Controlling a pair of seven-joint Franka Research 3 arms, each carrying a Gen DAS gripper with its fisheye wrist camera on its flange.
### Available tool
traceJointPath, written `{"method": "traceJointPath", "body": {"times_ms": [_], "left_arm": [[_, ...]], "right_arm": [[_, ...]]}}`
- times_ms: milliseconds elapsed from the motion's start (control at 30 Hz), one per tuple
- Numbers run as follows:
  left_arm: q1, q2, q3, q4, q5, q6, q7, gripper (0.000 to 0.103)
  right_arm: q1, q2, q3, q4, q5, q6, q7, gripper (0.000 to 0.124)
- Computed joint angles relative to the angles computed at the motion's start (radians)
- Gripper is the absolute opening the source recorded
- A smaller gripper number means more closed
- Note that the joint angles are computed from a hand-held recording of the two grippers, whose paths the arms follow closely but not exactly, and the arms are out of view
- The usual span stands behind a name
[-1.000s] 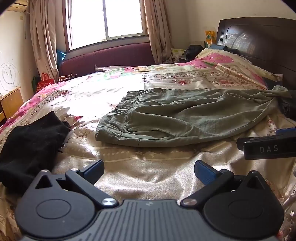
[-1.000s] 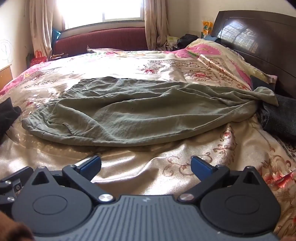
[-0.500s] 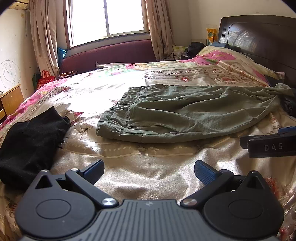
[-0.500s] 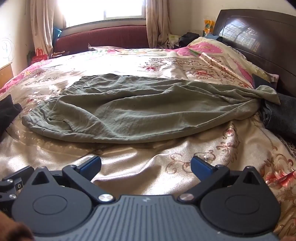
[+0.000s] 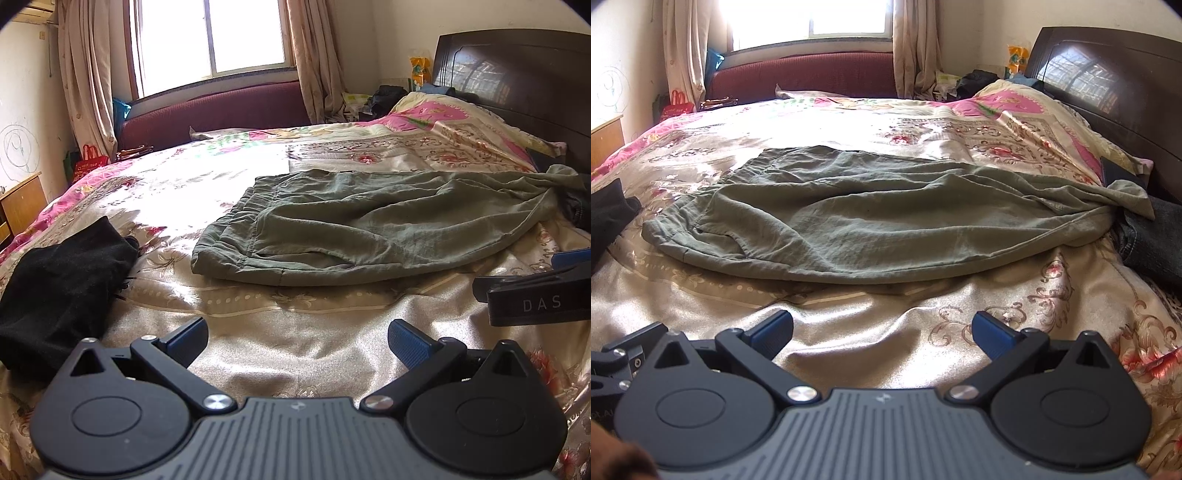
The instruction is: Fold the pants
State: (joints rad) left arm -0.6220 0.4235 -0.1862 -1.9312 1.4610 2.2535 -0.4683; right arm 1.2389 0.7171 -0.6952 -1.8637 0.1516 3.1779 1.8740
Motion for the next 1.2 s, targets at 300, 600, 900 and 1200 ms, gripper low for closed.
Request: {"method": "traceJointPath", "body": {"times_ms": [300,600,900,1200], "left_arm": [[0.001,-0.002,0.0,-0.004,-0.001,-0.003,-0.005,0.103],[0.006,-0.008,0.0,-0.014,-0.008,-0.014,-0.021,0.103],[0.007,-0.004,-0.001,-0.012,-0.008,-0.017,-0.017,0.103],[0.005,-0.004,-0.001,-0.011,-0.01,-0.019,-0.016,0.103]], "right_arm": [[-0.022,-0.008,0.028,0.005,-0.014,-0.006,-0.017,0.102],[-0.018,-0.017,0.033,-0.006,-0.021,0.001,-0.035,0.102],[-0.023,-0.019,0.044,-0.005,-0.018,0.003,-0.054,0.102],[-0.038,-0.022,0.06,-0.002,-0.021,-0.001,-0.056,0.102]]}}
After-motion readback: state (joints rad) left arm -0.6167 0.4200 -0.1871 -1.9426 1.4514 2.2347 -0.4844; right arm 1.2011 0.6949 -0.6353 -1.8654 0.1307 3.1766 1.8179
